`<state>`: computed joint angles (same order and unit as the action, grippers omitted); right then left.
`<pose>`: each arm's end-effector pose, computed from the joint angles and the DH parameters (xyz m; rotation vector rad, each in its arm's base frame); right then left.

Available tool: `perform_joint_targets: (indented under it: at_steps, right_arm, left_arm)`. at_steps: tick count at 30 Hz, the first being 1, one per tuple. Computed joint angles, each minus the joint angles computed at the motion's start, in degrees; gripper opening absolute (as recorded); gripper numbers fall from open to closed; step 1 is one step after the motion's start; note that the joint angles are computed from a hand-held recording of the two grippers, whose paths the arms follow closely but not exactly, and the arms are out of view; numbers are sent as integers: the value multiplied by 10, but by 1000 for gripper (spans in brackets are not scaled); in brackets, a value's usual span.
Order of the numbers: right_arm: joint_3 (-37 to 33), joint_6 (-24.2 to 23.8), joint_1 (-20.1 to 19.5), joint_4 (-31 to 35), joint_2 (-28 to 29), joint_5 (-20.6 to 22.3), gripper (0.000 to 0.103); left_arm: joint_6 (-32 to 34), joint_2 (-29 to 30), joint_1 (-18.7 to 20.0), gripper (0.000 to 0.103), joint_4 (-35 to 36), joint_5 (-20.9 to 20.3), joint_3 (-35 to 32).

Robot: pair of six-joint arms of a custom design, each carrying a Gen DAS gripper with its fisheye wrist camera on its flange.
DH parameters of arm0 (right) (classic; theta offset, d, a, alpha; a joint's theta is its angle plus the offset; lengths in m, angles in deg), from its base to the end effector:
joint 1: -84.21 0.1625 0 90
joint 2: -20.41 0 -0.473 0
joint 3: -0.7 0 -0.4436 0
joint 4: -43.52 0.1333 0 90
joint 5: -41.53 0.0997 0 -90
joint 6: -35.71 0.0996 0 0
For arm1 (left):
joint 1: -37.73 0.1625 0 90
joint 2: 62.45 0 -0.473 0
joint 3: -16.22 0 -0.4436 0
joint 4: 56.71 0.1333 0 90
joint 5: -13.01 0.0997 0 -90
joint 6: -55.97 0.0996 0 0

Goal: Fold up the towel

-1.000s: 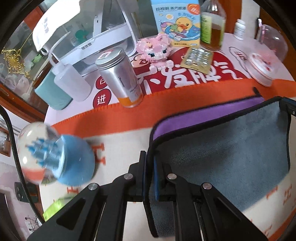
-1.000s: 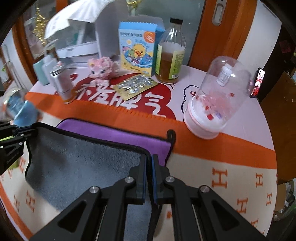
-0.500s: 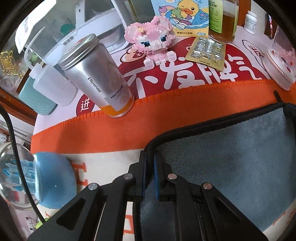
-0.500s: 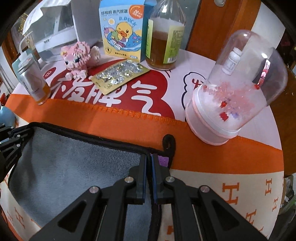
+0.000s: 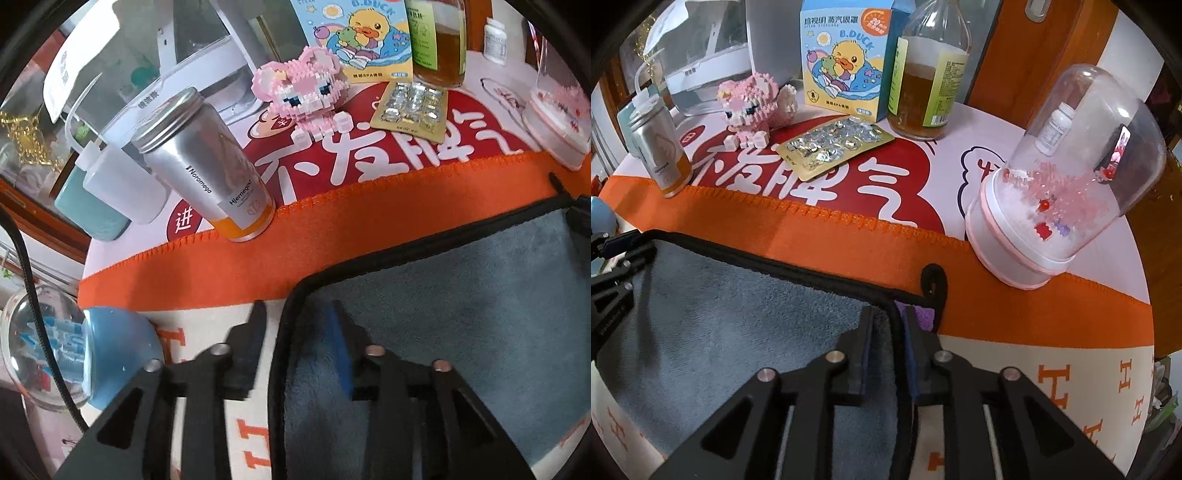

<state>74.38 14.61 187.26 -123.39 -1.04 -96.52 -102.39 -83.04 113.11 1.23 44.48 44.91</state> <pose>0.2452 -0.7955 -0.0341 0.4502 -2.2116 0.4199 0.0062 -0.8408 0.1783 0.4111 2.0481 -0.3682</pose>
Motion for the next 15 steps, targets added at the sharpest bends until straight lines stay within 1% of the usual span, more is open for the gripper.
perform_joint_targets:
  at_steps: [1,2,3,4,6,9,13,15]
  right_arm:
    - [3,-1,2,-3,-3,0,23]
    - [6,-3,4,-8,-5,-2,25]
    - [8,-4,7,-13,-7,-5,26]
    - [11,-2,9,-14,-10,-7,26]
    - [20,11,15,-9,-21,-5,27]
    - [35,31,23,-5,-37,1,27]
    - [63,55,37,3,-59,8,28]
    - [79,65,46,3,-70,9,32]
  left_arm:
    - [-17,2,-2,48,16,5,-6]
    - [-32,1,-3,62,26,7,-8]
    - [-40,-5,-6,71,26,8,-2]
    - [-42,-14,-9,73,17,8,9]
    - [-48,-33,-16,80,6,13,33]
    - [-79,-60,-26,88,6,29,67]
    - [-106,-103,-38,88,-8,43,132]
    - [-110,-128,-47,88,-24,45,175]
